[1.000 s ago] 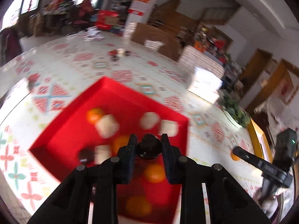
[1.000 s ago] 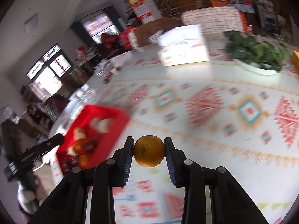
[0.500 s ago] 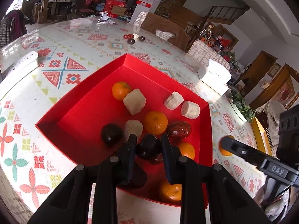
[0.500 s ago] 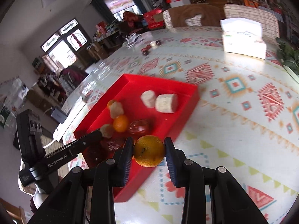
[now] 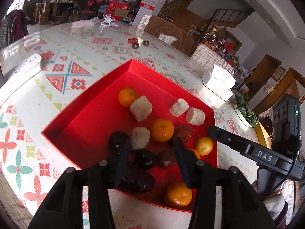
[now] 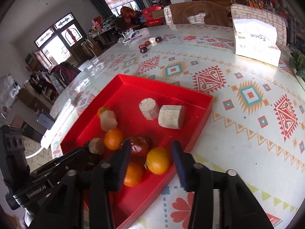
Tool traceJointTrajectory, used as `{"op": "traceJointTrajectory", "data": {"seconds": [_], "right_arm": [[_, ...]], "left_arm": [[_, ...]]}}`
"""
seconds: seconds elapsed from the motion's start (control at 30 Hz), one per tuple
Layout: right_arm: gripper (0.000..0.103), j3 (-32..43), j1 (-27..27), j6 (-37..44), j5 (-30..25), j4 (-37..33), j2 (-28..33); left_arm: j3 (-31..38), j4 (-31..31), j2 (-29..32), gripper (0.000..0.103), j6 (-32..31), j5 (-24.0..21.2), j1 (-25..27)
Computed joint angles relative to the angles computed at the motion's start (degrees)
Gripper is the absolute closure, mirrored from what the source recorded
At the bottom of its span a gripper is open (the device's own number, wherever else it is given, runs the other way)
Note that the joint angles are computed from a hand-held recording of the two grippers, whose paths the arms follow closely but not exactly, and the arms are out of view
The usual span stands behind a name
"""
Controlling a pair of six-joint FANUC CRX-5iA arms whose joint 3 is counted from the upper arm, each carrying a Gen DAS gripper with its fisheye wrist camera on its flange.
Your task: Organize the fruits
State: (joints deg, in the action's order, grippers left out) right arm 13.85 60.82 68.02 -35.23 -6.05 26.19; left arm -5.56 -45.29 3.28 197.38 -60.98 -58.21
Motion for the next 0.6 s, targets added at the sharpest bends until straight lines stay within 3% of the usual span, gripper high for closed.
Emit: {"op": "traceJointTrajectory", "data": {"seconds": [0.13,0.27,0.33,0.4,0.5,0.6], "right_arm": [[0.046,-4.8,0.6,-4.7,3.9,4.5,-2.9],[0.039,-12.1,1.3,-12.3,9.5,11.7,-6.9],[0.038,-16.9,2.0,-18.2,12.6,18.2,-9.1],[0.038,-20.6,2.4,-23.0,14.6,23.7,-10.8],[0.037,-25.7,2.9,-29.7,17.2,31.2,-13.0],[0.036,-30.5,2.9,-37.8,19.9,39.6,-15.0]], "left_arm": [[2.5,-1.3,1.4,0.049,-1.0,-3.8,-1.3],[7.2,-4.3,4.3,0.04,-1.3,-11.7,-4.1],[10.7,-6.5,6.6,0.034,-1.7,-18.2,-6.0],[17.8,-10.6,11.5,0.027,-3.7,-30.7,-9.4],[26.5,-17.7,17.7,0.004,-7.5,-45.4,-13.6],[32.9,-26.8,22.0,0.0,-10.9,-55.4,-18.4]]}}
